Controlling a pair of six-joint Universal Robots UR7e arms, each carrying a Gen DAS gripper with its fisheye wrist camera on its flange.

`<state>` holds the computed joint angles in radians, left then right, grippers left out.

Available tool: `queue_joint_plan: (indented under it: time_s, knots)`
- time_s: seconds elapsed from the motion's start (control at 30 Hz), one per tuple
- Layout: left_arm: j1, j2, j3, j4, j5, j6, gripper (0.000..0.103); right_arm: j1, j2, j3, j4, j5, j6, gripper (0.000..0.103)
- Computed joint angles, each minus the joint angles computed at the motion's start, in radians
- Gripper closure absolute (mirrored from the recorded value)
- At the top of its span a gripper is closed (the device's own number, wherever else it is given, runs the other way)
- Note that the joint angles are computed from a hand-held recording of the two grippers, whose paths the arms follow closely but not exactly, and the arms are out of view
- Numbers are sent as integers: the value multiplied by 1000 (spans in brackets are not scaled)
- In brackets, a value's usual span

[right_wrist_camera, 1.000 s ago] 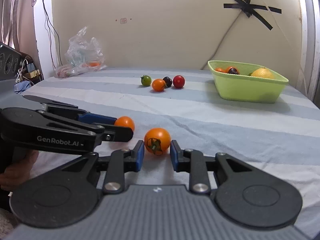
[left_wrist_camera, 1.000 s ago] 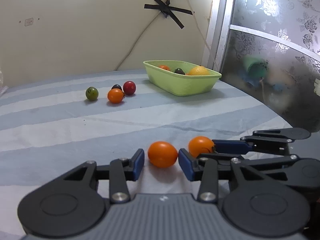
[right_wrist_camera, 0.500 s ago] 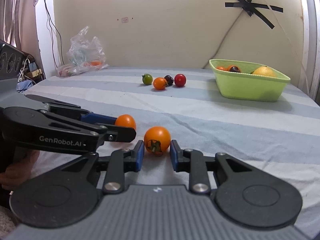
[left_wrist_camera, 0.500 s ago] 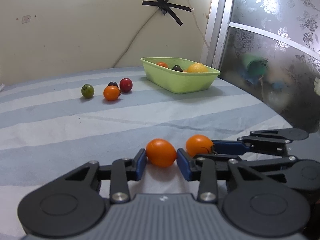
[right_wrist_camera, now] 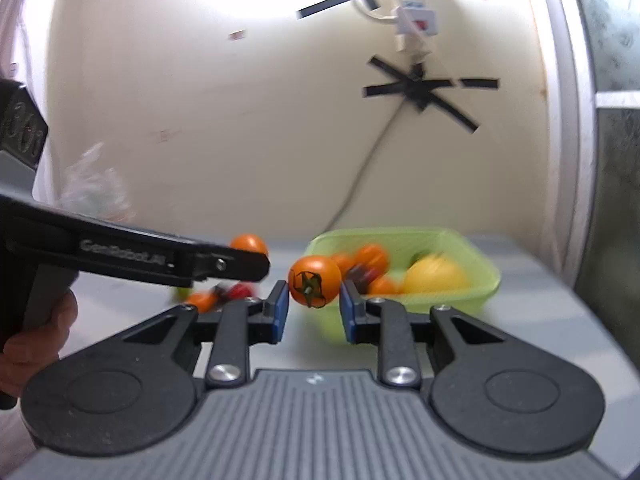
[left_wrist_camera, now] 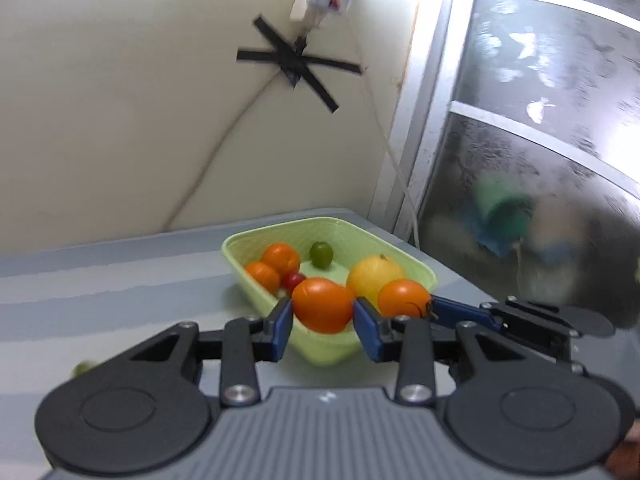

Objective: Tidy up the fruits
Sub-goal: 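Carry both orange tomatoes into the green basket and open both tools, then grasp an orange tomato with left tool while right grasps a dark tomato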

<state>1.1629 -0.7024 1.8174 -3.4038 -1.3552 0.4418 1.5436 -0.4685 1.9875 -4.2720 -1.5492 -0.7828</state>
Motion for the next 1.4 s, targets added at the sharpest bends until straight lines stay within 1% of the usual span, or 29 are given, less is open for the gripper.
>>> queue_joint_plan:
  time_s: [0.13, 0.23, 0.3, 0.4, 0.43, 0.5, 0.57, 0.63, 0.73, 0.8, 0.87, 0.93, 1.0, 1.07, 1.1, 1.17, 1.27, 1.33, 1.4]
  knots:
    - [7, 79, -154, 133, -7, -41, 69, -6, 8, -101, 70, -55, -16, 73]
    - [4, 127, -238, 206, -14, -37, 69, -14, 13, -132, 93, -76, -32, 72]
    - [0, 156, -284, 242, -8, -42, 69, -18, 26, -147, 87, -77, -35, 72]
    - [-4, 198, -357, 310, -13, -54, 66, -24, 36, -154, 80, -72, -24, 71]
    - [-7, 210, -372, 316, -4, -56, 62, -26, 35, -152, 81, -66, -20, 71]
    - [-13, 226, -390, 312, 11, -60, 62, -35, 30, -147, 71, -37, -9, 71]
    - [-15, 214, -371, 290, 12, -70, 62, -40, 32, -143, 45, -20, -1, 71]
    - [-15, 178, -325, 244, 5, -70, 62, -50, 30, -124, 12, 6, 10, 71]
    - [2, 85, -207, 116, -25, -54, 62, -62, 34, -109, -45, 42, 20, 71]
    - [15, 14, -114, 17, -19, -56, 62, -73, 33, -94, -78, 85, 35, 71]
    - [27, -49, -20, -92, 26, -41, 62, -85, 28, -75, -93, 136, 54, 72]
    - [39, -95, 53, -170, 88, -26, 62, -90, 17, -61, -74, 173, 68, 72]
    - [57, -132, 121, -227, 136, -21, 62, -87, 1, -38, -24, 203, 85, 72]
    - [74, -154, 168, -251, 158, -22, 62, -76, -15, -9, 51, 231, 59, 72]
    - [83, -165, 192, -258, 162, -26, 62, -63, -15, -4, 83, 227, 31, 72]
    - [100, -169, 215, -252, 143, -31, 62, -24, -4, -8, 143, 184, -34, 72]
    - [103, -143, 211, -240, 134, -11, 62, 48, 25, -67, 250, 63, -89, 72]
    - [102, -109, 189, -233, 129, 18, 62, 79, 44, -123, 302, 1, -95, 72]
    - [104, -74, 151, -217, 138, 40, 62, 102, 43, -177, 398, -46, -64, 72]
